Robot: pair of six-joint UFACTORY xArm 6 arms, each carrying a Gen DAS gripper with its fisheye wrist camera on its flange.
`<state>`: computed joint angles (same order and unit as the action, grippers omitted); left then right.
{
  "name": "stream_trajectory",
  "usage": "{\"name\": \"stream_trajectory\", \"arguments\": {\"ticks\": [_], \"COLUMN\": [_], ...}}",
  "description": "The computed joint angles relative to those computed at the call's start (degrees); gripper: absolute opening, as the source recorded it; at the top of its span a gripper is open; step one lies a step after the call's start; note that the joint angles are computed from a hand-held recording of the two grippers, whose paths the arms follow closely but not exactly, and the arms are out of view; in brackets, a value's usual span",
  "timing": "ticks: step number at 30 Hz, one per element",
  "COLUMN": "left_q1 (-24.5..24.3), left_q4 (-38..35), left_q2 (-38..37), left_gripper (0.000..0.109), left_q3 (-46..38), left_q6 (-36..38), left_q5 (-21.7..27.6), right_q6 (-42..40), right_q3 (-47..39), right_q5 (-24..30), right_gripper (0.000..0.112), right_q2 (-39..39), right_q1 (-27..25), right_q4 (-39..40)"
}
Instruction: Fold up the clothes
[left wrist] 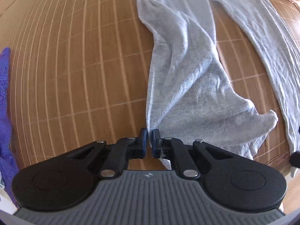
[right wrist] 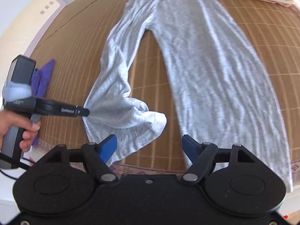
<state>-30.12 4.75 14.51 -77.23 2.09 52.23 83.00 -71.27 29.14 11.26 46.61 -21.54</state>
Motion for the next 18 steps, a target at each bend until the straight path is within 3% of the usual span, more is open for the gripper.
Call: {"name": "stream_trajectory", "arguments": {"ticks": [6,8,11,12,18], "left_q1": [1.6,1.5,1.3,1.3,2.2], "left_q4": [-3.7,-4.1,-4.8,-5.5,-11.1], "left_q2": [0.0,-2.1,-6.2,-7.5,-11.9], "left_gripper": [0.011,0.02,0.04,0.042,0.044], "left_q3": [-1.5,0.5,5.1,6.5,12.8], "left_q6": [4.4,4.6,5.0,5.1,6.6], "left_q5": [2.4,2.6,2.7,3.3,4.9], "right_q6": [-9.7,-15.9,-22.5,-24.5,-31.8], "right_q3": [-7.3,-9.6,-14.5,-15.8,-17.4], "right_q5": [0.8,0.8,6.9,8.6,9.4], "right_gripper": [0.074,0.061,0.06,0.06,0.06], "right_q2": [6.2,8.3,10.8,11.5,12.9], "right_q1": [0.1,-0.5,-0.4,-0.4,-0.6], "right_q4": [4.4,8.2,8.0,7.5,8.1]}}
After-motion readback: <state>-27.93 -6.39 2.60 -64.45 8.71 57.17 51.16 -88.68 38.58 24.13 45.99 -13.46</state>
